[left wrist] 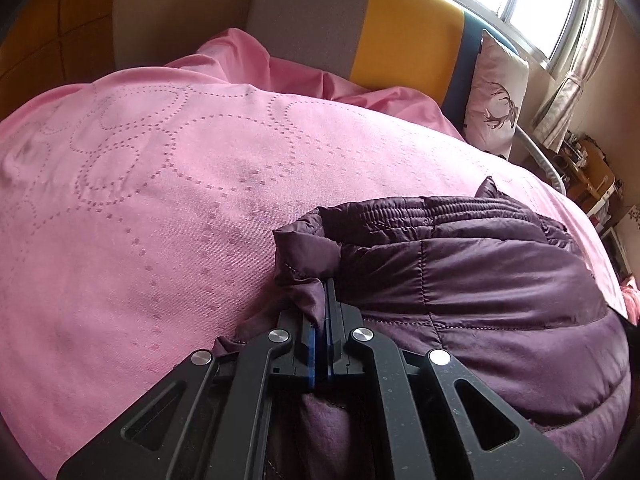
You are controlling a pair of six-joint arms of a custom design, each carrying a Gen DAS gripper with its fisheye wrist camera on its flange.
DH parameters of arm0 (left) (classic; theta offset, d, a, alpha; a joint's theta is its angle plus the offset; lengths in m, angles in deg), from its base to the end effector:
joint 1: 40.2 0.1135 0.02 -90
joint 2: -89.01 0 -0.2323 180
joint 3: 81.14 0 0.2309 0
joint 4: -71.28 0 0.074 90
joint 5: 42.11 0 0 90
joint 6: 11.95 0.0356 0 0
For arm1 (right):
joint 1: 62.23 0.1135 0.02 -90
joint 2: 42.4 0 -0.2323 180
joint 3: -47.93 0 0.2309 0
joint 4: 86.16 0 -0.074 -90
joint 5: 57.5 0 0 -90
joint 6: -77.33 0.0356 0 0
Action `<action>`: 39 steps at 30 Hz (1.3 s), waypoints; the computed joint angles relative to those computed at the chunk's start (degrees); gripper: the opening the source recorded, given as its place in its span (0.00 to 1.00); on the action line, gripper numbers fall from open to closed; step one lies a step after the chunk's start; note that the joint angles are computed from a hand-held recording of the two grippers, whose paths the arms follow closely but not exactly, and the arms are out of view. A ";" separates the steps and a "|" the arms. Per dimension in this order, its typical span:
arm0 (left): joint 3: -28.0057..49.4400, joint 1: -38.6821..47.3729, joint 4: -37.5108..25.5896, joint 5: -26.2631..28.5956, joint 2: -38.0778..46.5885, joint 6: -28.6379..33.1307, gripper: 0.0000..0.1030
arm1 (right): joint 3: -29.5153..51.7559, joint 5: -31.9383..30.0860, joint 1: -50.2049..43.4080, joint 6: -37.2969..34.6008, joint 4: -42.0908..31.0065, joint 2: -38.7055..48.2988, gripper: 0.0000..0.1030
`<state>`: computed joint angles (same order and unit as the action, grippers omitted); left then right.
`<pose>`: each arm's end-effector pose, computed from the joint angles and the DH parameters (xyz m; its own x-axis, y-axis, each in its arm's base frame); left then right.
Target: Fold large clothes
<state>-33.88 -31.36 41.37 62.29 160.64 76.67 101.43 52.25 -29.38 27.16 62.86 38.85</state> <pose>0.2192 0.0251 0.1506 -0.8019 -0.1483 -0.5788 -0.0247 0.9761 -0.2159 0.2122 0.1227 0.1437 -0.7840 0.2113 -0.5836 0.1810 0.9772 0.1107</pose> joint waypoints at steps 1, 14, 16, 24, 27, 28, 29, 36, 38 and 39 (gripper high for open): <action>1.49 -0.06 -1.77 -0.53 0.07 -0.69 0.09 | 1.11 0.88 0.40 0.57 -2.04 -0.14 0.37; 2.62 -27.17 -19.75 -16.77 -31.94 -16.98 0.54 | 11.42 22.24 29.05 15.20 -21.89 -8.31 0.67; 3.03 -37.88 -17.34 -22.45 -28.03 -21.56 0.54 | 13.95 23.61 31.73 15.96 -21.47 -3.17 0.68; -2.05 -48.54 -2.80 -28.09 -11.88 -29.26 0.55 | 8.40 21.26 31.27 16.43 -11.74 2.93 0.69; -5.25 -48.28 1.38 -28.43 -10.53 -28.57 0.55 | 7.95 22.29 31.82 16.73 -9.45 6.07 0.69; -6.15 -47.77 3.12 -27.86 -9.51 -28.36 0.55 | 7.95 22.17 31.76 16.93 -8.96 6.88 0.69; -6.66 -47.27 4.22 -27.30 -8.90 -28.16 0.55 | 7.27 21.57 31.44 16.99 -7.75 7.03 0.69; -7.38 -45.77 5.89 -25.22 -7.50 -27.94 0.55 | 5.62 19.47 30.47 16.80 -5.51 6.85 0.69; -5.26 -45.25 0.77 -24.01 -9.89 -27.37 0.55 | 5.24 18.53 30.60 16.52 -6.60 4.95 0.69; -4.23 -45.61 -2.64 -24.43 -12.20 -27.65 0.55 | 5.52 18.23 31.03 17.00 -8.54 3.51 0.71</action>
